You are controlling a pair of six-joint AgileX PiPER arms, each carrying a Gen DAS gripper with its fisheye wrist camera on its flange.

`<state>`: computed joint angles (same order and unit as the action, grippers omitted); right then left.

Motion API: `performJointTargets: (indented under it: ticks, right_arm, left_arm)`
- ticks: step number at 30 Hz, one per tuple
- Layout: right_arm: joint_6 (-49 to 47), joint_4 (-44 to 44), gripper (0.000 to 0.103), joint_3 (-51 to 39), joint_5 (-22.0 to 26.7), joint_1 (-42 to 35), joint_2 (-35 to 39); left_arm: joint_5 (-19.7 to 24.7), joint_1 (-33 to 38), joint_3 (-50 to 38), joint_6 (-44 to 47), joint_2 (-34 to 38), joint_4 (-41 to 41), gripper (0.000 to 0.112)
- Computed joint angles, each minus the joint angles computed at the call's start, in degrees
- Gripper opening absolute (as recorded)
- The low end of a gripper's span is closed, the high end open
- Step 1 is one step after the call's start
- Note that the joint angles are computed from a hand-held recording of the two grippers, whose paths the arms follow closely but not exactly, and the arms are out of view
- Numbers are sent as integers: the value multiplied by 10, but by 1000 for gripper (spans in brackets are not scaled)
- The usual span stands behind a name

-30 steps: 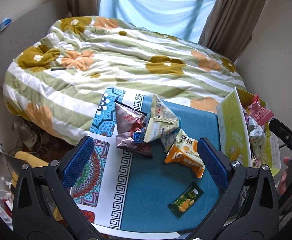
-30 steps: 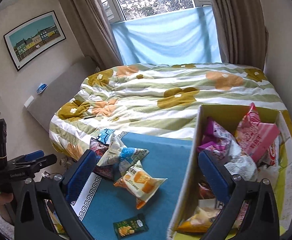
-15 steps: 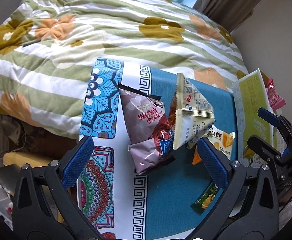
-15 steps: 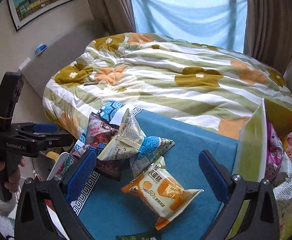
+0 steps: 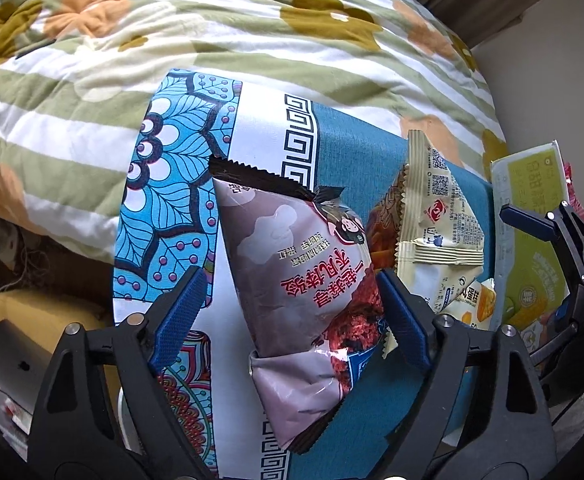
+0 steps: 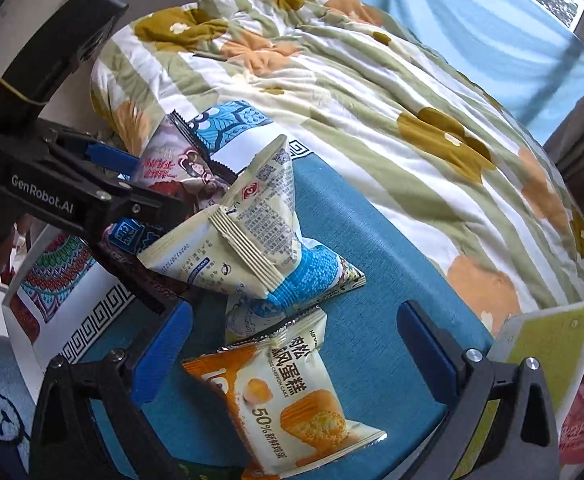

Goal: Organize snacks
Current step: 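Move both tools back over the remaining snack bags, then grasp the purple-grey bag with the left tool while the right tool grasps the cream triangular bag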

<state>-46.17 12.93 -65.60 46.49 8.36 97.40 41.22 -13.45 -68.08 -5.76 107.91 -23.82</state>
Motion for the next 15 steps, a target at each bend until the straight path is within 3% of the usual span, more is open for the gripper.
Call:
performJointTargets:
  ticks: [6,15]
  right_arm:
    - [-39,0,101,-30,12,12,45]
    - [-112,30,89,-46,-8,26,83]
  left_arm:
    - [4,1,3,12,15,-28,55]
    - [-4,9,23,-10,-10,1,49]
